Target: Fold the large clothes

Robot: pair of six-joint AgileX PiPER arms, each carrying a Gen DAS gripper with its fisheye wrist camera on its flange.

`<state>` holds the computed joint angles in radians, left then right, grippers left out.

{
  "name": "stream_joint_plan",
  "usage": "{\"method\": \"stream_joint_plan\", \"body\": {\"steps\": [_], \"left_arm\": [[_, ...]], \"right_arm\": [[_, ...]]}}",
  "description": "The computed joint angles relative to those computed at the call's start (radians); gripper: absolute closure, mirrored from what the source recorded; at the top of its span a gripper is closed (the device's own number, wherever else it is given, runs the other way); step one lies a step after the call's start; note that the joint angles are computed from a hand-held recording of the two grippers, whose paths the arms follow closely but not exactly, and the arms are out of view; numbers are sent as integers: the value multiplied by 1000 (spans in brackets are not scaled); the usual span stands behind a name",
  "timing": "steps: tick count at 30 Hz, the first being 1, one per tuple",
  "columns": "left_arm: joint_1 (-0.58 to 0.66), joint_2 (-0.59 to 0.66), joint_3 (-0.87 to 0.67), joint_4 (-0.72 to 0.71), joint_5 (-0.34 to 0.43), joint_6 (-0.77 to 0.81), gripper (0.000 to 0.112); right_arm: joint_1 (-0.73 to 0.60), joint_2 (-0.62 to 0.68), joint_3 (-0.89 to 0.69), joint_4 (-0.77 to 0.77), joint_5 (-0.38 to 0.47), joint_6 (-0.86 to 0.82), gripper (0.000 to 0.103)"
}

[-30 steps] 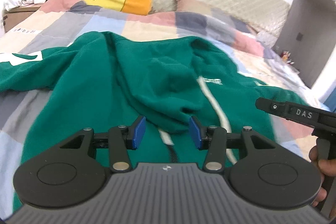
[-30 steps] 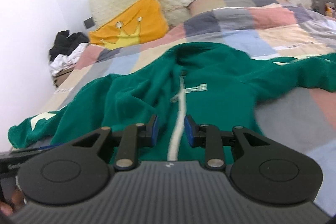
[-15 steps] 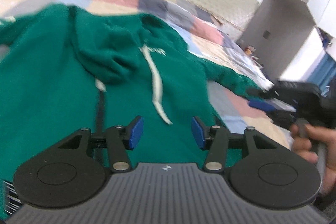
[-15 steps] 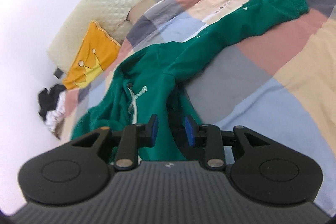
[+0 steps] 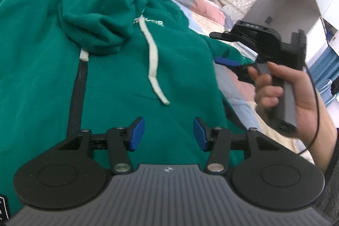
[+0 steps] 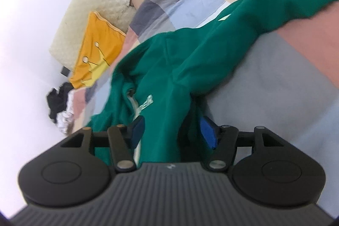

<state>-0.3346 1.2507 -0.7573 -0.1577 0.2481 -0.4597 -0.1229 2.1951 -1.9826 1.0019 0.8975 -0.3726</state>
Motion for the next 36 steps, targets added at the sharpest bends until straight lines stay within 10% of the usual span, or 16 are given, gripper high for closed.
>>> {"method": "stream_joint_plan", "body": {"steps": [5,8,12,19,31,36], "left_arm": [[45,43,-1,-192,-15,187,56],[56,69,-10,-256,-29,263,56],[71,92,-11,-380,-44,399,56],[106,131,-10,-834,-13,883,56],[118,128,-21,-769,12,840,56],[90,116,-22,-726,-11,783,56]], "right_arm": [[32,202,-257,-20,34,109,43],[68,289,-411,-123,36,184,80],[64,282,-426,-112,6,141,92],[46,263,-447,-179,-61,101,93],[52,268,-353,-242,-94,55,90],[59,153,-232,-259,-95,27,62]]}}
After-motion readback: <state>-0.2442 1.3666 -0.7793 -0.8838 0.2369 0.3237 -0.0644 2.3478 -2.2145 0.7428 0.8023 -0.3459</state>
